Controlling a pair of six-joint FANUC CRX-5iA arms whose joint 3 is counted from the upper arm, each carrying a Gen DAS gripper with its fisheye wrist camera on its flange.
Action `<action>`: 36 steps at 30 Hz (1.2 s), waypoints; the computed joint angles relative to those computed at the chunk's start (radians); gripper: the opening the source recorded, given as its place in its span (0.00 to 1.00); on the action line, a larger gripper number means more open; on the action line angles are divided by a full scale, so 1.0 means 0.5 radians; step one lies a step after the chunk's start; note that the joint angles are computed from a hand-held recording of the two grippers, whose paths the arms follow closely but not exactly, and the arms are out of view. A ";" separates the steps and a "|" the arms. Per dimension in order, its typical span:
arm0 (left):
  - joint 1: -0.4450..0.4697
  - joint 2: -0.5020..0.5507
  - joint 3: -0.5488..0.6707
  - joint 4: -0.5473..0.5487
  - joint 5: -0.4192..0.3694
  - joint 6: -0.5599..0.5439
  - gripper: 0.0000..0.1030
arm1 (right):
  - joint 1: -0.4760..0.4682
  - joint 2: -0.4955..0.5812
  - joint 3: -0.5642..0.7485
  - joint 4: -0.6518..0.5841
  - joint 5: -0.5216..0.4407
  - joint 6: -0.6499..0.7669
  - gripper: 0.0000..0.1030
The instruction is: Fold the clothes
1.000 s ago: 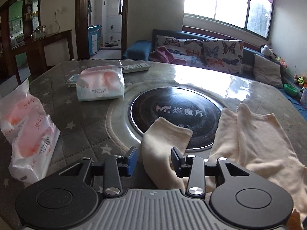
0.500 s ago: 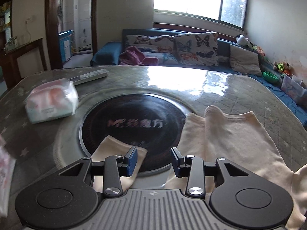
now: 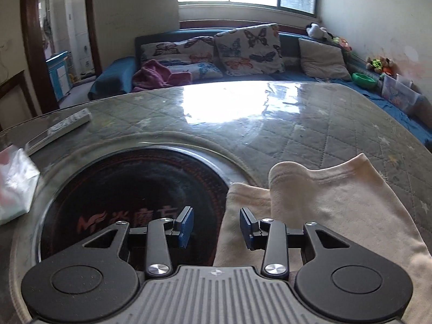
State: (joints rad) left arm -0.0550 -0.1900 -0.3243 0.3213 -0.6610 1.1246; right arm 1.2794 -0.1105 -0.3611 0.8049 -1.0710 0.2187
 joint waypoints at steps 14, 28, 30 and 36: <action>-0.021 0.043 -0.026 0.141 0.049 -0.172 0.05 | -0.297 0.303 0.200 -0.165 0.449 0.142 0.27; -0.007 0.116 0.160 -0.348 0.103 0.373 0.03 | -0.281 0.417 0.230 0.150 0.147 0.030 0.02; -0.009 0.127 0.181 -0.403 0.096 0.426 0.03 | -0.292 0.398 0.218 0.123 0.187 0.018 0.02; -0.024 0.123 0.185 -0.456 0.103 0.456 0.03 | -0.307 0.297 0.130 0.110 0.365 -0.139 0.20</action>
State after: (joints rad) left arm -0.0670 -0.1283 -0.2319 0.0931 -0.6098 1.3528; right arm 1.1257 0.0382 -0.2962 0.8600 -0.8884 0.1489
